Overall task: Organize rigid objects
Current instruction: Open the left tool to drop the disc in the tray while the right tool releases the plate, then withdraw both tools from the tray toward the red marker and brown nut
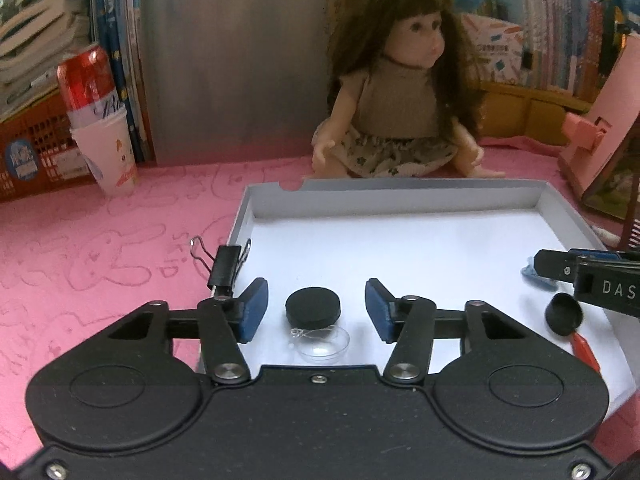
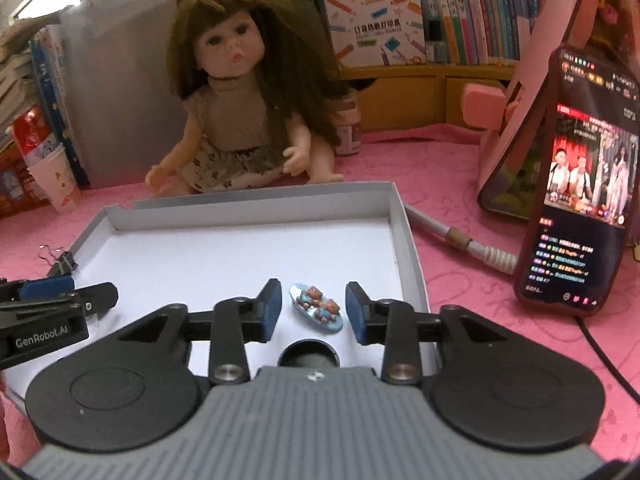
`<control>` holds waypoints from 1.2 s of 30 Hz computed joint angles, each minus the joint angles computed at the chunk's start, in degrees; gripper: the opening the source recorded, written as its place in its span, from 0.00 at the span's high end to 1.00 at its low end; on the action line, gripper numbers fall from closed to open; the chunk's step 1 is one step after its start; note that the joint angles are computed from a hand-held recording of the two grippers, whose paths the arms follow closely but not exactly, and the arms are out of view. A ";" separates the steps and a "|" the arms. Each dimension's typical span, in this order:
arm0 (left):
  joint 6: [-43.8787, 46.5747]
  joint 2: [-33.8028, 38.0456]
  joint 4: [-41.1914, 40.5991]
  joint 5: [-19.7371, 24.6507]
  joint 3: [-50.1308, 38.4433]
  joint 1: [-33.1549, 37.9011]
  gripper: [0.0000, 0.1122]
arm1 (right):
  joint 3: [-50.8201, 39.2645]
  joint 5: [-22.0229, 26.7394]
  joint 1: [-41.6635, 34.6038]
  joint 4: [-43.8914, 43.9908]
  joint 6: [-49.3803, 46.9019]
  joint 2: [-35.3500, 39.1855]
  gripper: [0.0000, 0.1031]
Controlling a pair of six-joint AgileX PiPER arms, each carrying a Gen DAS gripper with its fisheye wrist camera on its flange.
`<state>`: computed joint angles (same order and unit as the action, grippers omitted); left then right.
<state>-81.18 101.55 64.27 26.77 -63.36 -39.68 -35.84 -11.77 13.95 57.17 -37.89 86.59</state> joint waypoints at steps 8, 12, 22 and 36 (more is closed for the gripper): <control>-6.08 -9.50 5.92 -1.55 8.83 -2.98 0.37 | 6.51 -3.60 5.00 -0.87 0.59 -8.93 0.28; -9.24 -14.99 8.82 -1.17 13.80 -5.86 0.35 | 10.20 -6.13 9.20 0.08 -0.27 -13.82 0.20; -15.36 -27.39 10.99 3.34 25.57 -15.80 0.31 | 19.61 -21.59 29.04 19.54 -14.75 -26.70 0.14; -19.96 -33.66 7.38 11.43 33.08 -29.73 0.31 | 26.71 -44.98 55.56 38.73 -18.66 -33.06 0.12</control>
<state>-101.14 67.89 71.65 38.20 -30.28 -69.41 -9.13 -56.75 69.51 95.90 -56.55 53.53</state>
